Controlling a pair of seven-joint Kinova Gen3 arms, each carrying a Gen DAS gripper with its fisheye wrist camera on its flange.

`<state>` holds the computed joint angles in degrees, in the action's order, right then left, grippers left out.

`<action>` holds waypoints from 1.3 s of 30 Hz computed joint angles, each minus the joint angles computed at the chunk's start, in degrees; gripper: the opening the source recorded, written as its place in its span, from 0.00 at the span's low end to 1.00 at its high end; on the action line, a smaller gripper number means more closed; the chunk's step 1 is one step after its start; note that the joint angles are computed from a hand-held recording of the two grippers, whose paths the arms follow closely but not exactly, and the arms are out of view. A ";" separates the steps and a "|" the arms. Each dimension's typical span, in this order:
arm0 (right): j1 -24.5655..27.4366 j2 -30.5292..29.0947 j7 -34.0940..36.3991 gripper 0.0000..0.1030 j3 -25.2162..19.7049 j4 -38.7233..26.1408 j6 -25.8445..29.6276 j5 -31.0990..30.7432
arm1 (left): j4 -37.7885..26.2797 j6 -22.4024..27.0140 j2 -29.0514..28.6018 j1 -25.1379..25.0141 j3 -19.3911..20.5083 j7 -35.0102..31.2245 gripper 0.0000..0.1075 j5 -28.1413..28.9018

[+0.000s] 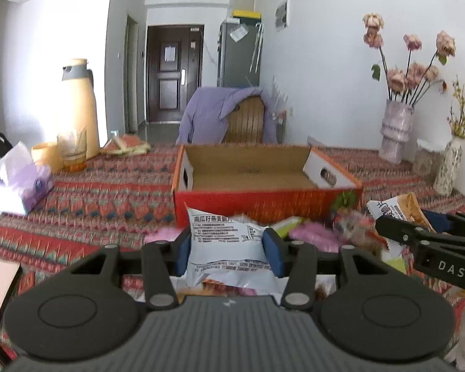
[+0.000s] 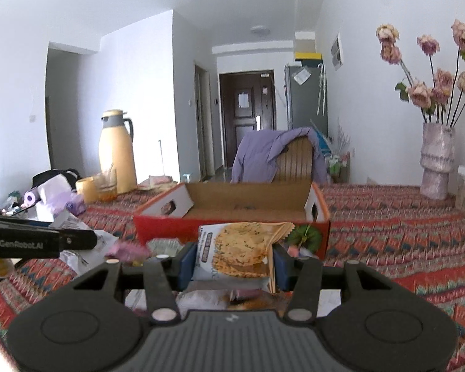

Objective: Organize snacks
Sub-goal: 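Lift both held packets into the cardboard box and open both tools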

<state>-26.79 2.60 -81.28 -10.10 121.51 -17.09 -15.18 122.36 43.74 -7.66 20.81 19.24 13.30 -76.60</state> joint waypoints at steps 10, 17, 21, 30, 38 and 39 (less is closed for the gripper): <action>1.24 4.95 -0.91 0.48 2.37 -10.44 3.79 2.41 | -6.38 -2.53 4.36 -1.23 -3.65 -0.46 0.45 -6.05; 7.15 10.77 -7.18 0.48 -1.59 -21.57 12.47 10.22 | -12.95 -6.37 7.88 -2.28 -7.23 -4.69 0.45 -4.50; 7.28 14.78 -9.15 0.48 -1.24 -28.65 18.25 12.41 | -17.80 -8.73 10.77 -3.14 -9.63 -10.77 0.45 1.07; 0.65 23.72 -12.89 0.48 6.84 -44.22 31.80 15.68 | -28.14 -7.38 19.48 -2.27 -15.54 -23.27 0.45 12.95; 1.43 30.92 -14.11 0.49 5.83 -56.14 44.72 16.37 | -32.88 -6.39 25.32 -1.59 -19.88 -31.50 0.45 22.37; 1.29 31.64 -14.32 0.49 5.96 -57.36 46.19 16.43 | -33.08 -6.39 25.75 -1.22 -20.53 -31.88 0.45 22.92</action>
<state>-25.50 34.24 -95.60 -4.14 64.14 29.10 1.25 89.27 37.35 18.09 19.59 -1.29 -18.58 -53.68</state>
